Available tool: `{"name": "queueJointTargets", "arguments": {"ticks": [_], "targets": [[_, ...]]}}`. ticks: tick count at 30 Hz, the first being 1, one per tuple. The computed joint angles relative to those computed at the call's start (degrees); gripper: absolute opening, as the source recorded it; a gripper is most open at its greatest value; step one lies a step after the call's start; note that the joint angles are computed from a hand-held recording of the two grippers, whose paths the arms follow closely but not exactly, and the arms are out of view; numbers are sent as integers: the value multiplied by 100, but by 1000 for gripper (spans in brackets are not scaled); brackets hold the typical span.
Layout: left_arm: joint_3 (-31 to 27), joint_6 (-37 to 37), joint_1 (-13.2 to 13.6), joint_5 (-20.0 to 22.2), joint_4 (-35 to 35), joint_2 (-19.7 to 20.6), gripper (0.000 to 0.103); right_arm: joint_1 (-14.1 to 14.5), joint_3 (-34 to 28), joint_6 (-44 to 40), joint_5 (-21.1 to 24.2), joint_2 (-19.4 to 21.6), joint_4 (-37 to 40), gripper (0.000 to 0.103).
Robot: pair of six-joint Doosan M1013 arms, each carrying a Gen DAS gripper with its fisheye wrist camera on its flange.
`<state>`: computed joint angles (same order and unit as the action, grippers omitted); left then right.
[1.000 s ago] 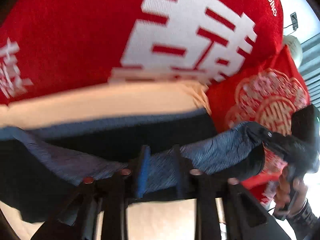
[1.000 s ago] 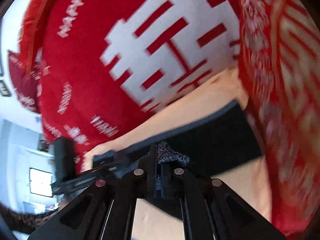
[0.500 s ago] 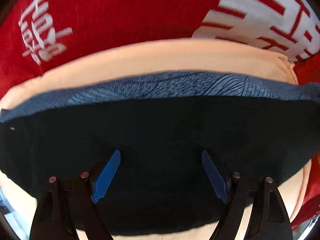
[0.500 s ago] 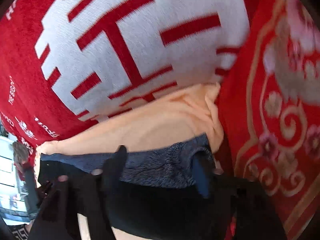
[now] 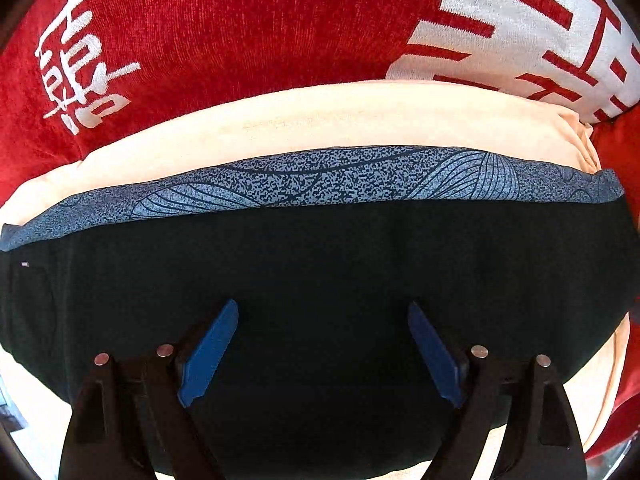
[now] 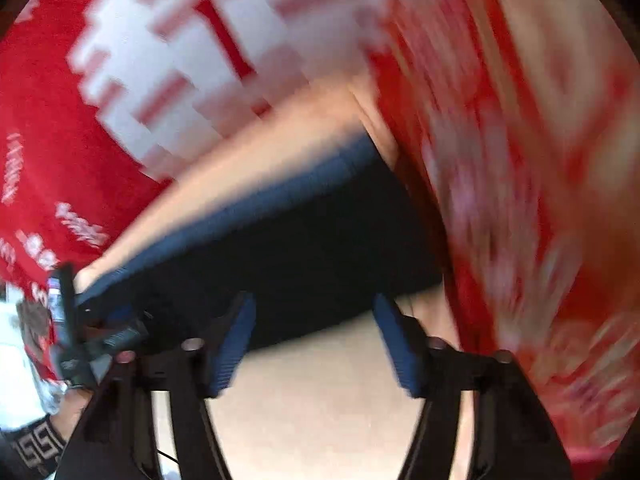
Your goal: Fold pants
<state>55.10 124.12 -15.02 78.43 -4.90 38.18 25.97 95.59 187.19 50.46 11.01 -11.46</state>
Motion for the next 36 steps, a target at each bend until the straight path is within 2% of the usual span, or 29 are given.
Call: {"name": "queueJointTargets", "arguments": {"ticks": [1, 2, 3, 4, 7, 8, 9, 11, 13, 17, 20, 22, 26, 28, 30, 32, 34, 36], "targets": [[165, 34, 14, -75, -15, -111, 88, -12, 42, 99, 13, 40, -30, 60], [179, 57, 18, -94, -25, -117, 88, -28, 29, 54, 85, 87, -96, 49], [212, 81, 24, -120, -26, -124, 88, -43, -42, -108, 259, 159, -182, 36], [197, 99, 21, -83, -9, -119, 88, -51, -135, -268, 506, 235, -242, 17], [-45, -23, -24, 201, 209, -22, 88, -122, -113, -76, 565, 210, 100, 17], [-105, -67, -29, 250, 244, -6, 88, -104, -156, 44, 720, 194, 96, 18], [-193, -102, -19, 289, 188, 7, 88, -33, -226, 289, 910, 165, -83, 25], [-307, -79, -5, 274, -1, 16, 88, 85, -237, 527, 775, 66, -533, 27], [-356, 17, -46, 115, -132, 9, 88, 97, -352, 213, 721, 85, -853, 35], [-420, -109, -204, -103, -79, 99, 88, -282, -481, -825, 148, 289, -795, 35], [-447, -398, -304, -95, 163, 198, 88, -491, -666, -1328, 29, 465, -558, 35], [-397, -531, -272, 23, 129, 213, 88, -421, -768, -1025, 336, 477, -845, 35], [8, -349, -193, -200, 15, -15, 88, -78, -860, -99, 1320, 369, -1359, 35], [228, -190, -189, -313, 45, -143, 88, 53, -763, 137, 1420, 256, -1421, 35], [395, -69, -185, -471, 28, -236, 88, 81, -734, 4, 1286, 223, -1480, 35], [487, -79, -181, -526, -1, -281, 88, -31, -740, -430, 804, 272, -1467, 35], [540, -146, -164, -514, -16, -309, 88, -277, -682, -858, 101, 346, -1189, 35], [679, -133, -145, -575, -14, -390, 88, -498, -716, -1344, -170, 522, -820, 35]]}}
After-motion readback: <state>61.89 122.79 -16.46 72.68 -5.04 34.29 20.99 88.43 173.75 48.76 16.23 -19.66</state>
